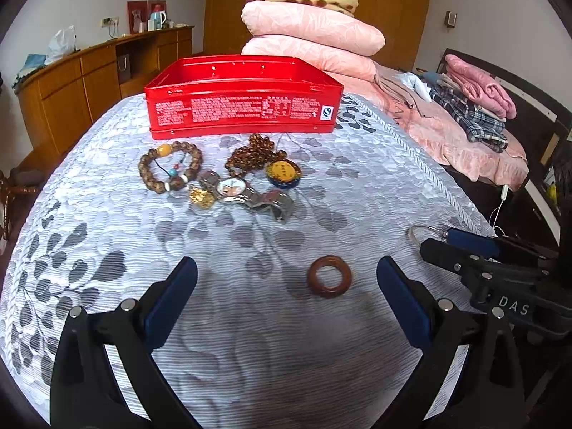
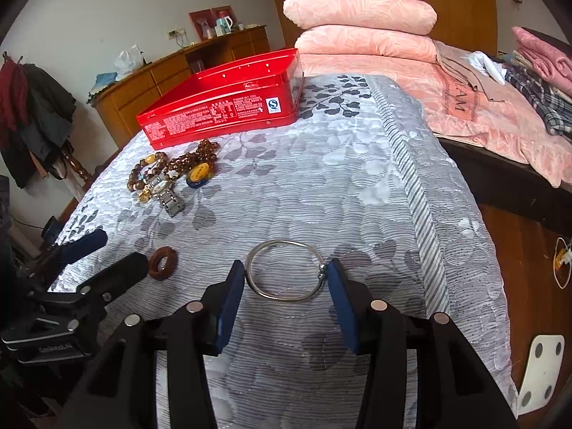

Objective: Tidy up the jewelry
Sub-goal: 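Grip the brown wooden ring with the left tool while the right tool holds the hoop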

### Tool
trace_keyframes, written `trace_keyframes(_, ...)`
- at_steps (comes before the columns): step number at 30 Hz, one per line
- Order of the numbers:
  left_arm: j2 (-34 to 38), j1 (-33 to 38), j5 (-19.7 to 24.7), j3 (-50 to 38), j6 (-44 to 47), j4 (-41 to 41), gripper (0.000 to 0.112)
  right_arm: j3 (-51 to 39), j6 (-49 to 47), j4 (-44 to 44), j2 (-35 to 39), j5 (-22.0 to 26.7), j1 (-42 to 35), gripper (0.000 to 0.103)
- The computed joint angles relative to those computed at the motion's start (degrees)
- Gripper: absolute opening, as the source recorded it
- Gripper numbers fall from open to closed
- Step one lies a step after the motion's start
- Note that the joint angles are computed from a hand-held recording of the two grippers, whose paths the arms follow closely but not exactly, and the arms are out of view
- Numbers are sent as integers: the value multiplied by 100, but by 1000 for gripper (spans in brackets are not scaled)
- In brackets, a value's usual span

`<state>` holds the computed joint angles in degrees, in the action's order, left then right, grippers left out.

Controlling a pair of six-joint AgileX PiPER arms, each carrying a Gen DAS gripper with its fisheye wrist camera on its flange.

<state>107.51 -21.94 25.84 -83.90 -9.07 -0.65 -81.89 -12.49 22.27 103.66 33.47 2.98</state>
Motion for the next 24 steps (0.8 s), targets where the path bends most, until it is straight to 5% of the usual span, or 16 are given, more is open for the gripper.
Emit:
trace_keyframes(4,97,-86,88,-95,-134,46,96,2,-262,265,24,7,-75,48)
trace_keyframes(7,250,-87,296,-283,135,-219,71,29,-386,402,31,-14,-104,48)
trace_keyframes(13,361,-189,385,-418,-112,60,66,51,-448,458,32,-41,-118,48)
trace_keyframes(19,299,-179,274,-302,-31,-39,31,23,-253,183,29,-38,-48,48)
trace_keyframes(24,160,135,225,-100,1029,-1261,28,-34,-132,27,49,1,29,53)
